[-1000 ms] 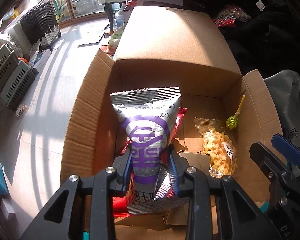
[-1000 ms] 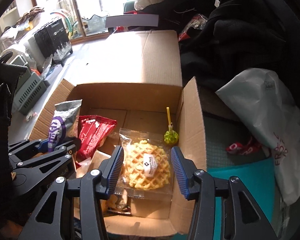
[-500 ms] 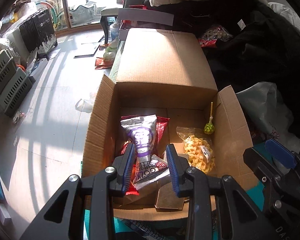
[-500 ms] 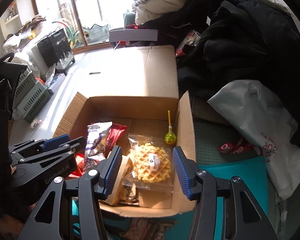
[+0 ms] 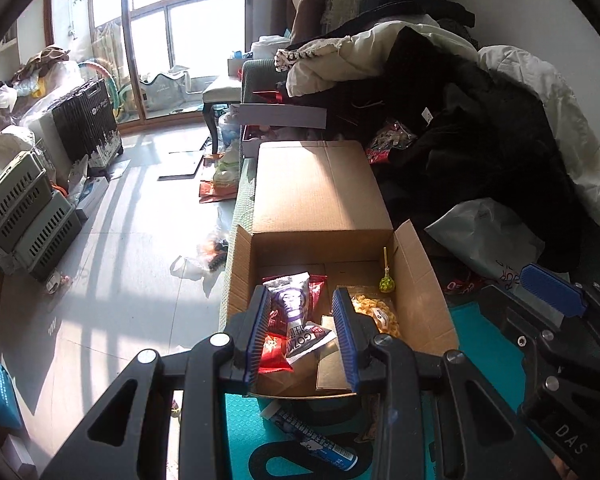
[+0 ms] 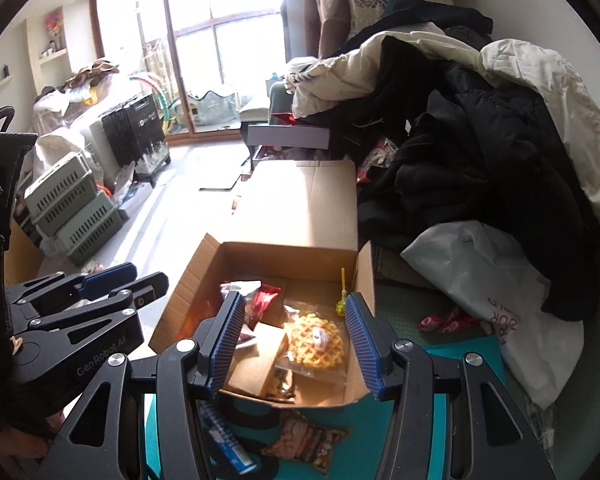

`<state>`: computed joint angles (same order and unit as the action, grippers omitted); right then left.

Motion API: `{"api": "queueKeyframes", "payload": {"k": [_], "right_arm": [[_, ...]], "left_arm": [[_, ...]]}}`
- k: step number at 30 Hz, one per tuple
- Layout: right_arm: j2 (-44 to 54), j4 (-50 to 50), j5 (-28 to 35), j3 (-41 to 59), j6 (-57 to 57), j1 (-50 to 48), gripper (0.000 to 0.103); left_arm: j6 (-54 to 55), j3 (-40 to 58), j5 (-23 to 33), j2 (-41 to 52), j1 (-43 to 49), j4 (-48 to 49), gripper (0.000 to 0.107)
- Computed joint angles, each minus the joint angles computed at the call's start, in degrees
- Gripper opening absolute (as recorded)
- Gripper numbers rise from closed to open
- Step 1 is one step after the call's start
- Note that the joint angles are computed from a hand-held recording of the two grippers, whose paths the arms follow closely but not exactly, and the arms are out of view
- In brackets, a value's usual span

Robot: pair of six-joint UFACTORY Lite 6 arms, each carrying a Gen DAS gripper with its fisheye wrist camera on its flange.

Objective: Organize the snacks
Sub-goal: 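Open both tools to drop the lollipop and snack pack into the box, then move both tools back over the teal mat toward the remaining snacks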

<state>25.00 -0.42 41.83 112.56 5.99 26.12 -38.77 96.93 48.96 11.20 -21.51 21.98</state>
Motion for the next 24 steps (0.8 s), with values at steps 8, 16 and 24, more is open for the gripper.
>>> {"api": "queueKeyframes", "payload": {"k": [8, 16, 24], "right_arm": [[-10.83, -2.11, 0.19, -6.35, 2.49, 2.68, 0.053], [-21.77, -6.79, -0.39, -14.87, 7.16, 6.83, 0.055], [-31.83, -10.29, -0.30, -26.08, 13.77, 10.83, 0.055]], "left_arm": [[-2.04, -0.23, 5.95, -9.03, -5.41, 4.98, 0.032], [-6.24, -4.53, 11.38, -18.01, -13.26, 9.92, 0.032], [-12.93, -15.08, 13.90, -27.67, -20.60, 12.92, 0.032]]}}
